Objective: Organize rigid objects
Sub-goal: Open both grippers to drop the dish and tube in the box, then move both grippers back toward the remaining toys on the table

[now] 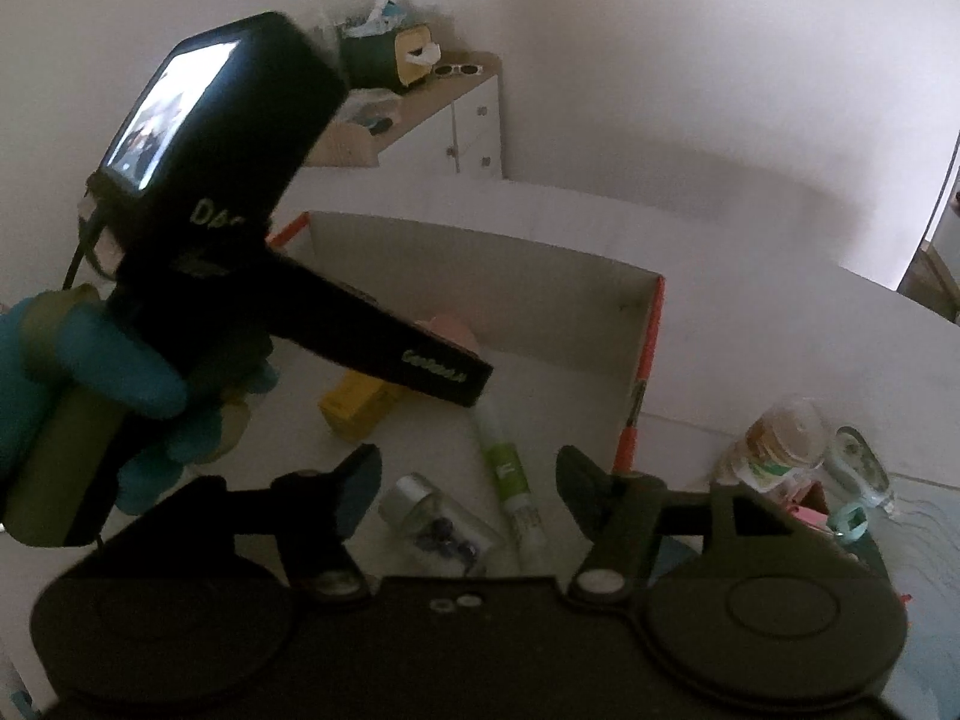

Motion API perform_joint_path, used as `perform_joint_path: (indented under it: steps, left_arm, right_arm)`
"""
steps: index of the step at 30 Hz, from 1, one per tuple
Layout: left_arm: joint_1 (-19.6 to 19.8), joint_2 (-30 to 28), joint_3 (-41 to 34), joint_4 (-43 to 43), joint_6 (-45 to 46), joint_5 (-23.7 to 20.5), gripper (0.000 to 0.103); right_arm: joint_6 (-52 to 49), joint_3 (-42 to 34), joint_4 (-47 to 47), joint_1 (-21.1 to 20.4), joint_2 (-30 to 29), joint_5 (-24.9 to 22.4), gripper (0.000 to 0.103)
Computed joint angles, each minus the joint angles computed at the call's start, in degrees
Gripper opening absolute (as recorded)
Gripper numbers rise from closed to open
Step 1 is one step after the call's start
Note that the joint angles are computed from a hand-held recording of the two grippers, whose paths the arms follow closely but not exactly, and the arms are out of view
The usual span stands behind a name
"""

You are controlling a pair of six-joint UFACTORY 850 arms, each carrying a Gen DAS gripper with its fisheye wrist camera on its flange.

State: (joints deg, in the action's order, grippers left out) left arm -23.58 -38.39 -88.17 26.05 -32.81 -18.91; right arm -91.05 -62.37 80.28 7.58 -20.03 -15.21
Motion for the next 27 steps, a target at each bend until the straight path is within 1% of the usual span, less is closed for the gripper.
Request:
perform_joint_path:
  steps: [4,7,11,13,17,20,22,24,25,27]
  left_arm:
    - [-0.58,2.61,2.90,2.60,-2.93,1.69,0.070]
    - [-1.22,4.61,4.96,5.74,-6.56,2.53,0.072]
    - [-1.86,6.93,7.47,9.93,-11.40,3.64,0.074]
    - [-2.30,8.02,8.72,12.57,-14.12,3.97,0.074]
    - [-3.48,10.27,11.14,17.70,-19.70,4.41,0.074]
    - [-4.16,11.64,12.45,19.07,-22.21,4.88,0.074]
    - [-4.64,12.47,13.20,20.10,-24.40,5.03,0.075]
    - [-5.08,13.26,13.92,20.95,-26.37,5.32,0.077]
    - [-5.37,13.63,14.26,22.19,-27.90,5.37,0.080]
    - [-6.09,14.33,14.93,26.32,-32.54,5.05,0.081]
  right_arm:
    - [-3.46,1.60,3.32,-0.80,1.91,-1.26,0.072]
    - [-6.58,2.38,6.13,-1.45,2.68,-2.12,0.073]
    - [-8.63,3.88,8.31,-2.53,4.46,-3.66,0.078]
    - [-9.85,4.43,9.48,-3.17,5.04,-4.46,0.079]
    - [-13.18,5.84,12.73,-4.74,6.63,-6.19,0.085]
    - [-15.08,6.73,14.72,-6.12,7.71,-7.81,0.089]
    - [-14.47,6.91,13.87,-7.12,8.11,-9.26,0.091]
    - [-15.51,7.84,14.47,-7.95,9.05,-10.25,0.093]
    - [-15.56,8.09,14.30,-8.39,9.32,-11.01,0.094]
    - [-15.34,8.86,13.57,-9.48,10.17,-12.95,0.097]
